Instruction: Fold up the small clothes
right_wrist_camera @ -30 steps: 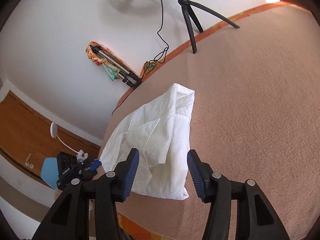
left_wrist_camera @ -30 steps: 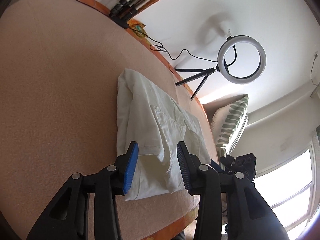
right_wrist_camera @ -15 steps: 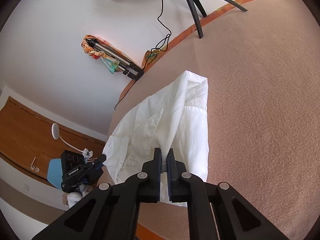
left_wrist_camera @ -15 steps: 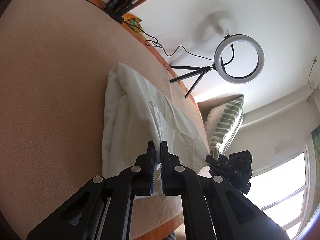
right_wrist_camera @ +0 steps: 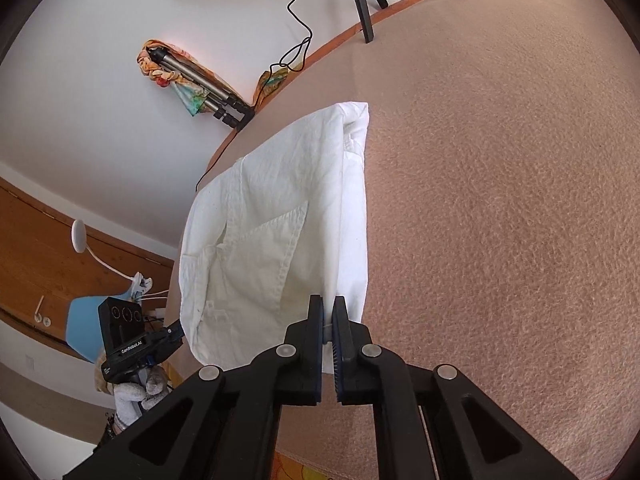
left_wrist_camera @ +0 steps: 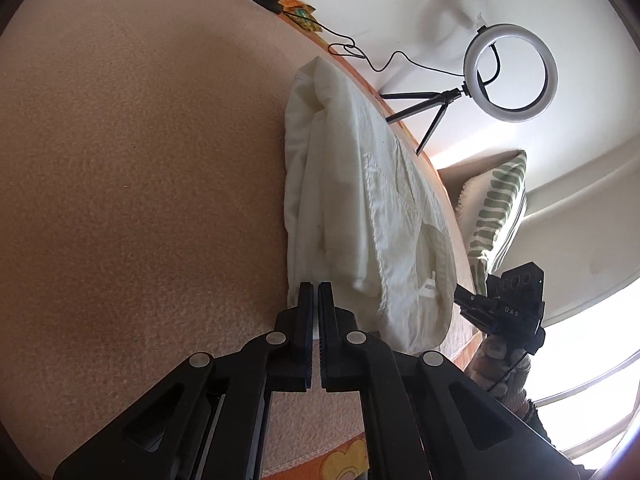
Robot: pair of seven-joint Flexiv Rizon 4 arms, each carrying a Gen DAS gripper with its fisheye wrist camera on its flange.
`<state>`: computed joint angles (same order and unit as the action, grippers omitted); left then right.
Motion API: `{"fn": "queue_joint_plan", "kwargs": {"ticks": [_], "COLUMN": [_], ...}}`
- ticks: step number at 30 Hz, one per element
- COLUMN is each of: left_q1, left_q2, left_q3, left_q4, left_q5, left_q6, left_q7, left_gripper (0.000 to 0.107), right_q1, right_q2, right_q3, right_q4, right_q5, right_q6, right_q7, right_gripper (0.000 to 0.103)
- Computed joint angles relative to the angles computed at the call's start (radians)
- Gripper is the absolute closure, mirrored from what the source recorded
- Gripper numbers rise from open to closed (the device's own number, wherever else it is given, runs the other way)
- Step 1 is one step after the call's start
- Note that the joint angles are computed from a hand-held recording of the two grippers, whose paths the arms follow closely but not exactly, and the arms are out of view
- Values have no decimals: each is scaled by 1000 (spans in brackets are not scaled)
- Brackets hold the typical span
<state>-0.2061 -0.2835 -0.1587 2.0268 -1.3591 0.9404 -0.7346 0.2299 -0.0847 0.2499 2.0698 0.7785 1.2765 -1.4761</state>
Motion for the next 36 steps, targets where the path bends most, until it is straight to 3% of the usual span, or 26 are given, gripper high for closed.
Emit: {"fn": "queue_joint_plan", "kwargs": {"ticks": [4, 7, 9, 12, 14, 16, 19, 23, 25, 27, 30, 32, 36], "left_q1": [-11, -29, -37, -46, -61, -65, -101, -93, -49, 23, 43, 48, 88], "left_q2": [46, 61, 43, -20, -77, -131, -199, -240, -244, -236, -230, -221, -219], "left_q3": [8, 7, -1, -22, -23, -24, 31, 65, 15, -95, -105, -101, -195], "left_q4": [9, -24, -74, -173, -238, -299, -355, -356, -322, -266, -270, -288, -317], "left_q5": [19, 22, 51, 136, 267, 366, 557, 687, 680, 619, 670, 697, 663], "left_q6": [49, 129, 171, 226, 288, 290, 320, 283, 304, 397, 372, 342, 389], "left_q7": [50, 101, 112, 60, -19, -110, -252, -370, -345, -255, -289, -325, -234], "left_gripper": [106, 105, 104, 101, 101, 101, 101, 101, 101, 103, 103, 103, 103], "right_q1": [11, 35, 41, 47, 52, 55, 33, 2, 25, 50, 76, 45, 14], "right_q2": [30, 68, 74, 41, -5, -57, -133, -222, -256, -291, -319, -313, -304], "right_q3": [-15, -33, -45, -61, -71, -81, -51, 15, 1, -17, -41, -6, 26], "right_q4": [13, 72, 81, 37, -6, -54, -137, -228, -244, -259, -260, -275, -297], "right_q5": [-130, -399, -538, -655, -726, -779, -750, -696, -725, -762, -817, -786, -715], "right_q6": [-28, 27, 70, 102, 122, 124, 101, 51, 25, -10, -53, -72, -8], "right_q7": [57, 209, 268, 292, 311, 335, 301, 203, 201, 215, 240, 201, 143], "right_gripper": [92, 78, 77, 73, 73, 73, 73, 73, 73, 73, 73, 73, 71]}}
